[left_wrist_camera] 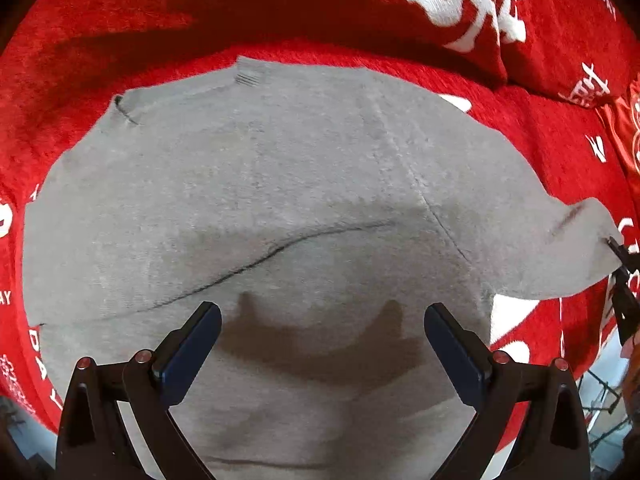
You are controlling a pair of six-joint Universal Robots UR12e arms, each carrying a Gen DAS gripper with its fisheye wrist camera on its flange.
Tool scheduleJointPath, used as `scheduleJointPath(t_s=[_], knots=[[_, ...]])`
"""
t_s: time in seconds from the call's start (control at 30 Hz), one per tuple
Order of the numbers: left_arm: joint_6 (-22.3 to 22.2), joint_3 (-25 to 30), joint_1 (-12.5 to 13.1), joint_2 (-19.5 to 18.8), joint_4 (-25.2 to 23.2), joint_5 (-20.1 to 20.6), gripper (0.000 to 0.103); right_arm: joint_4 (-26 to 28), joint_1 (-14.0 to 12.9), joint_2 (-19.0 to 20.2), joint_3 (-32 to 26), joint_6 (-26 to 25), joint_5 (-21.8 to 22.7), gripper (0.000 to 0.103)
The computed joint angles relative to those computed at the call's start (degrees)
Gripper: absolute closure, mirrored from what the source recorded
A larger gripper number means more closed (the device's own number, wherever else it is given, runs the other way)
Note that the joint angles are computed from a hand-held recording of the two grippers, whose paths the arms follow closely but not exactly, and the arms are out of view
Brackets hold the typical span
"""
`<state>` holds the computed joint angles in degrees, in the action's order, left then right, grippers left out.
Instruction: Fold small clothes
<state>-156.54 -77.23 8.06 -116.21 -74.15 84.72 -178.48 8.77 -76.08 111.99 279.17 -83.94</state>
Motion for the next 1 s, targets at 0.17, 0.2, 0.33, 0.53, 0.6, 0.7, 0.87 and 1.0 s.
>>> scheduleJointPath(t_s=[0.17,0.2,0.33,0.53,0.6,0.7,0.87,1.0], knots=[[-0.49,0.77,0.93,-0.25,-0.01,-0.66,0.001,-5.79,0.29,3.55,-4.71,-4.33,4.10,0.097],[-0.67,0.95,1.05,-0.35,0.13,-0.71,0.001,-6.33,0.40,4.41,-6.19,-5.82,5.34,0.097],[-1.87,0.99,2.47,-0.30,2.55,-0.72,0.001,-5.05,1.37,8.96,-14.85,-13.66,10.98,0.097],[-2.77,1.12,5.08,-0.55,5.59,0.66,0.001,0.98,4.47,17.63,-30.57,-24.96,19.11,0.097],[-3.60,1.40,6.17,-0.82,6.06,1.06,0.001,4.27,5.64,20.66,-35.81,-27.96,21.84,0.097],[-4.76,1.38,8.08,-0.84,6.64,1.06,0.001,13.69,7.93,24.97,-43.71,-34.52,25.57,0.097],[-7.85,1.17,10.56,-1.21,7.83,1.22,0.001,35.14,11.49,30.83,-54.18,-43.70,27.29,0.097],[-9.17,0.86,11.86,-1.52,7.84,1.12,0.001,48.57,12.75,32.89,-58.52,-45.31,25.31,0.088]])
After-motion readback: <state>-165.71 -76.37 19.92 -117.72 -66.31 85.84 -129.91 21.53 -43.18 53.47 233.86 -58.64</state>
